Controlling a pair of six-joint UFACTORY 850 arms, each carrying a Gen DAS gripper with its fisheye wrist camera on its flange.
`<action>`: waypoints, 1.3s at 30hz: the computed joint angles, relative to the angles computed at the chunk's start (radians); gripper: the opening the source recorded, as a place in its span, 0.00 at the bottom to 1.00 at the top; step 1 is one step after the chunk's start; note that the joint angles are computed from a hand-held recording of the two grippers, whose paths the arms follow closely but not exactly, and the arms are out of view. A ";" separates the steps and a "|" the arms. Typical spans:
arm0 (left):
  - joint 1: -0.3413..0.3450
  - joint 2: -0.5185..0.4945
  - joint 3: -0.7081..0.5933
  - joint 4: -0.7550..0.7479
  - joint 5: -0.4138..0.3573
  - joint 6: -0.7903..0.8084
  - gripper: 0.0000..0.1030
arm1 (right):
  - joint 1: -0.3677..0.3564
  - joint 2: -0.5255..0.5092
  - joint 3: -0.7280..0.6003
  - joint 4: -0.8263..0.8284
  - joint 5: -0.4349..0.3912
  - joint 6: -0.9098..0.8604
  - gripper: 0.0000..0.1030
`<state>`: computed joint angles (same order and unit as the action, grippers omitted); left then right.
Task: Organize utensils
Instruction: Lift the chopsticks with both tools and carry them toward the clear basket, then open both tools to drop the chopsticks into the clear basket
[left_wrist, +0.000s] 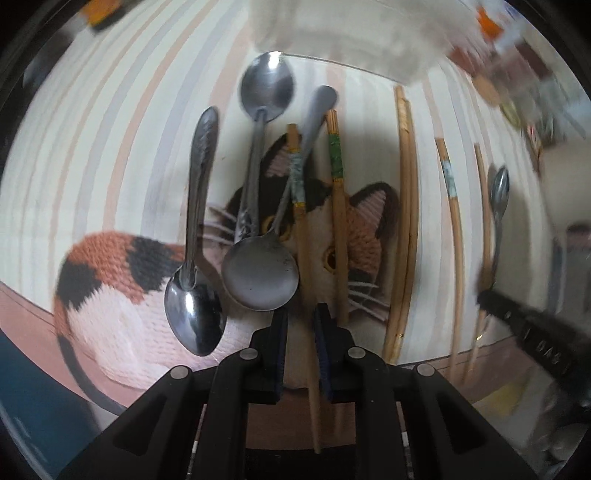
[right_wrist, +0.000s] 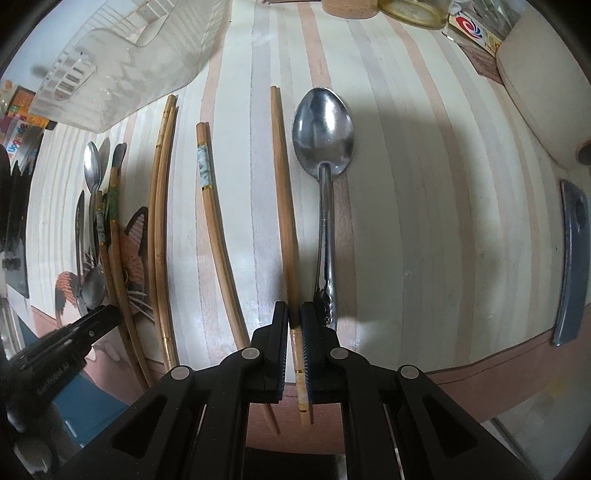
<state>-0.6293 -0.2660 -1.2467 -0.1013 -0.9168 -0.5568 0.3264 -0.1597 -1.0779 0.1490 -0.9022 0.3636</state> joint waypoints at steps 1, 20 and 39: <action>-0.007 -0.004 -0.006 0.018 -0.009 -0.006 0.14 | 0.013 -0.010 -0.011 -0.013 -0.004 0.015 0.08; -0.069 0.136 -0.051 0.267 -0.087 -0.171 0.04 | -0.034 0.223 0.110 0.100 0.010 -0.050 0.06; 0.134 -0.351 -0.887 0.148 -0.190 0.074 0.04 | -0.057 -0.295 -0.690 0.175 -0.068 -0.073 0.06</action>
